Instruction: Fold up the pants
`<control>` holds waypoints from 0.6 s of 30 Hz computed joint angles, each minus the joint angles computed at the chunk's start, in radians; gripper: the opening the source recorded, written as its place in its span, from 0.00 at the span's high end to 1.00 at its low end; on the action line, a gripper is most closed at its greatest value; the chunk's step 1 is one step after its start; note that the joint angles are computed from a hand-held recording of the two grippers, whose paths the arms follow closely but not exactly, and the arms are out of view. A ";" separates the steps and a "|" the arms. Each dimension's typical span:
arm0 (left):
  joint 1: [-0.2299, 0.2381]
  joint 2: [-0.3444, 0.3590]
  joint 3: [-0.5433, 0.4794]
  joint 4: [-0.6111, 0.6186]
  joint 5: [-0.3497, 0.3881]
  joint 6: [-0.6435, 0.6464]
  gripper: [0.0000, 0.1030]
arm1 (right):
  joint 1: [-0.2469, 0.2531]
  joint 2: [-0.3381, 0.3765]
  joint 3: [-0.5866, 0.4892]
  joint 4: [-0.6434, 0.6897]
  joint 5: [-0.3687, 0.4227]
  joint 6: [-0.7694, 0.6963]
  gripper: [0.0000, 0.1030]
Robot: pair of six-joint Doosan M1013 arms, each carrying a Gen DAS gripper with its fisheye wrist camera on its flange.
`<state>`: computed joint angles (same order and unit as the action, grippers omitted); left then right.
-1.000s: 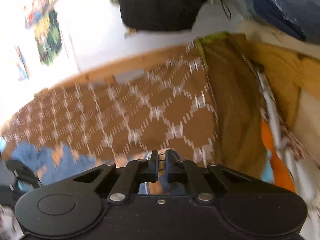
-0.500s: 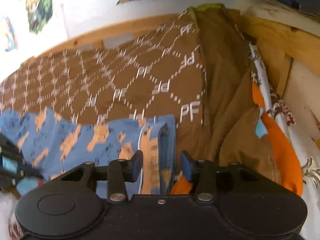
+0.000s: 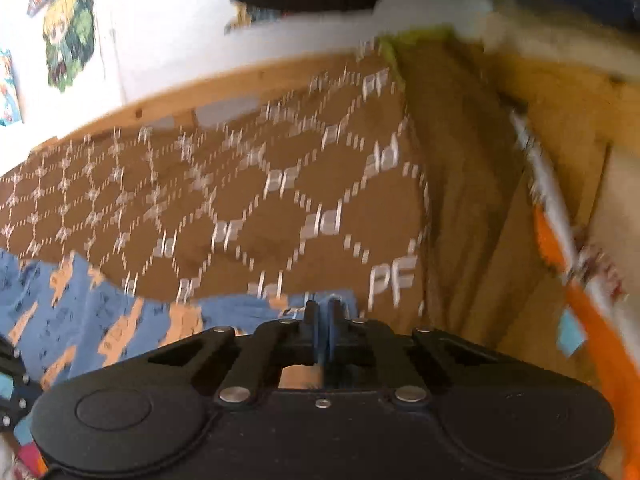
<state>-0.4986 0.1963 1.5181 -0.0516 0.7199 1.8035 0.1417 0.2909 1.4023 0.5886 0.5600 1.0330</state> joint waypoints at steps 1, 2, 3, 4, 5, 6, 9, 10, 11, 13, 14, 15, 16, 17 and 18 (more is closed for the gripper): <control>-0.001 -0.003 0.003 0.003 -0.007 -0.005 0.98 | -0.002 -0.009 0.013 0.039 -0.023 -0.040 0.97; -0.003 -0.004 0.004 0.008 -0.012 -0.013 0.98 | -0.001 -0.015 0.024 0.074 -0.054 -0.080 0.97; -0.005 -0.006 0.006 0.014 -0.017 -0.021 0.98 | 0.002 -0.019 0.033 0.096 -0.081 -0.111 0.97; -0.006 -0.006 0.006 0.017 -0.016 -0.024 0.98 | 0.006 -0.019 0.034 0.091 -0.095 -0.117 0.97; -0.007 -0.005 0.005 0.024 -0.012 -0.030 0.98 | 0.010 -0.017 0.032 0.064 -0.097 -0.103 0.97; -0.009 -0.004 0.004 0.030 -0.009 -0.038 0.98 | 0.013 -0.011 0.027 0.035 -0.090 -0.083 0.96; -0.009 0.004 -0.003 0.018 0.010 -0.044 0.96 | 0.027 0.005 0.018 -0.147 -0.074 0.061 0.79; -0.007 0.006 -0.007 0.007 0.017 -0.042 0.94 | 0.030 0.009 0.013 -0.200 -0.064 0.107 0.76; -0.004 0.007 -0.010 -0.011 0.024 -0.037 0.86 | 0.029 0.005 0.017 -0.200 -0.070 0.111 0.73; 0.009 0.007 -0.013 -0.085 0.037 0.002 0.71 | 0.033 -0.011 0.030 -0.198 -0.112 0.094 0.61; 0.014 0.003 -0.009 -0.119 0.037 0.018 0.62 | 0.040 -0.022 0.038 -0.232 -0.140 0.094 0.52; 0.018 -0.002 -0.004 -0.146 0.034 0.026 0.57 | 0.048 -0.033 0.049 -0.252 -0.167 0.079 0.48; 0.022 -0.010 0.005 -0.175 0.025 0.029 0.45 | 0.053 -0.043 0.061 -0.234 -0.183 0.037 0.48; 0.027 -0.019 0.015 -0.201 0.009 0.024 0.32 | 0.057 -0.052 0.072 -0.193 -0.183 -0.022 0.48; 0.032 -0.033 0.033 -0.211 -0.024 -0.007 0.27 | 0.064 -0.059 0.082 -0.171 -0.177 -0.059 0.48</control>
